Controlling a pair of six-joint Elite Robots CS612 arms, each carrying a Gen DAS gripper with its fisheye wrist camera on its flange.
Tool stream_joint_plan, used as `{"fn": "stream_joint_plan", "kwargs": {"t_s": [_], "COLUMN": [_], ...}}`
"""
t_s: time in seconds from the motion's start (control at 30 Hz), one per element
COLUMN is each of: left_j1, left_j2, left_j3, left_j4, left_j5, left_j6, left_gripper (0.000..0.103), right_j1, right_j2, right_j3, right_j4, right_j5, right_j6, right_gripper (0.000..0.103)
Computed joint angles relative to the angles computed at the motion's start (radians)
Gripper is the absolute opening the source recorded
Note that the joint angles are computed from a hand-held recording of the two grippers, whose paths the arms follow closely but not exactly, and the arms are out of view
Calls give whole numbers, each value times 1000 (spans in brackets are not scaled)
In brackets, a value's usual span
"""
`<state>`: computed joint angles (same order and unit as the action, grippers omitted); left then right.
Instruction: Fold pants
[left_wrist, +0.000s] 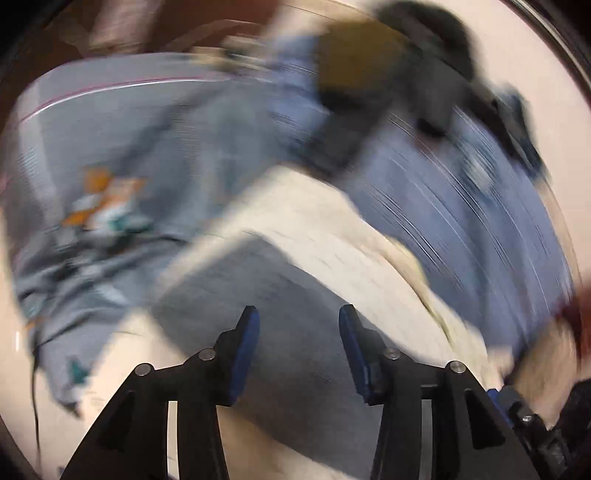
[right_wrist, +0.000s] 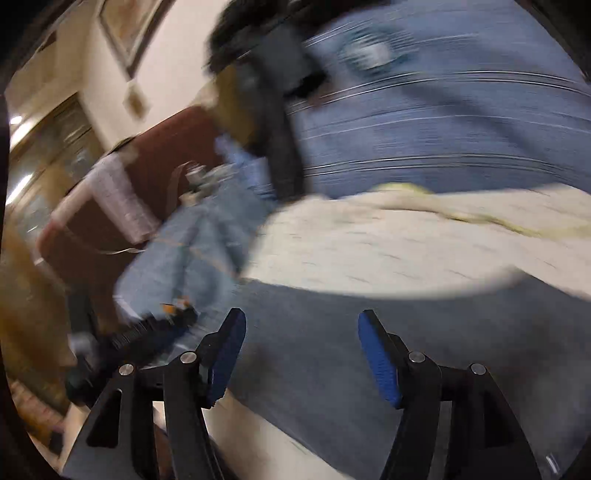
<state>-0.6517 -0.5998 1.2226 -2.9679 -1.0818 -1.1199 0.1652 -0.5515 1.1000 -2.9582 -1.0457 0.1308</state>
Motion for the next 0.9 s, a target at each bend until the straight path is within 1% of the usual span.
{"fn": "stream_joint_plan", "kwargs": {"t_s": [0.03, 0.07, 0.13, 0.2, 0.27, 0.33, 0.37, 0.43, 0.47, 0.5, 0.53, 0.6, 0.63, 0.67, 0.77, 0.83, 0.9], "left_j1": [-7, -19, -47, -72, -98, -121, -129, -143, -144, -147, -149, -153, -159, -155, -168, -174, -182], "left_j2": [13, 24, 48, 68, 95, 117, 122, 138, 143, 147, 153, 167, 177, 185, 203, 225, 235], "left_j3": [-28, -54, -108, -161, -221, -274, -292, -332, -346, -358, -373, -409, -432, -449, -487, -523, -538], "left_j4": [-4, 4, 43, 111, 170, 221, 247, 289, 297, 306, 313, 340, 363, 377, 403, 398, 378], "left_j5": [-34, -40, -13, -11, -20, -21, -13, -11, -24, -41, -59, -71, -65, -62, -32, -9, 4], "left_j6": [81, 145, 230, 291, 352, 420, 437, 453, 450, 441, 432, 427, 435, 444, 481, 517, 551], "left_gripper": [45, 45, 48, 49, 49, 49, 49, 49, 49, 49, 49, 50, 50, 50, 50, 50, 50], "right_j1": [-11, -29, -59, -92, -108, -123, -127, -129, -131, -134, -138, -148, -151, -157, -174, -174, -178], "right_j2": [-30, -59, -93, -109, -127, -137, -140, -147, -148, -147, -149, -153, -152, -153, -160, -164, -167], "right_j3": [74, 142, 225, 260, 289, 313, 322, 343, 356, 360, 365, 367, 367, 367, 381, 383, 386], "right_j4": [-56, -102, -142, -149, -152, -185, -203, -242, -276, -288, -290, -275, -270, -262, -266, -259, -260], "right_j5": [-57, -104, -159, -178, -244, -281, -299, -379, -422, -438, -443, -433, -434, -426, -382, -391, -402], "right_j6": [16, 34, 77, 94, 114, 136, 145, 139, 147, 157, 164, 169, 181, 201, 250, 246, 230], "right_gripper": [66, 66, 66, 66, 66, 66, 66, 66, 66, 67, 67, 67, 67, 67, 67, 67, 67]}}
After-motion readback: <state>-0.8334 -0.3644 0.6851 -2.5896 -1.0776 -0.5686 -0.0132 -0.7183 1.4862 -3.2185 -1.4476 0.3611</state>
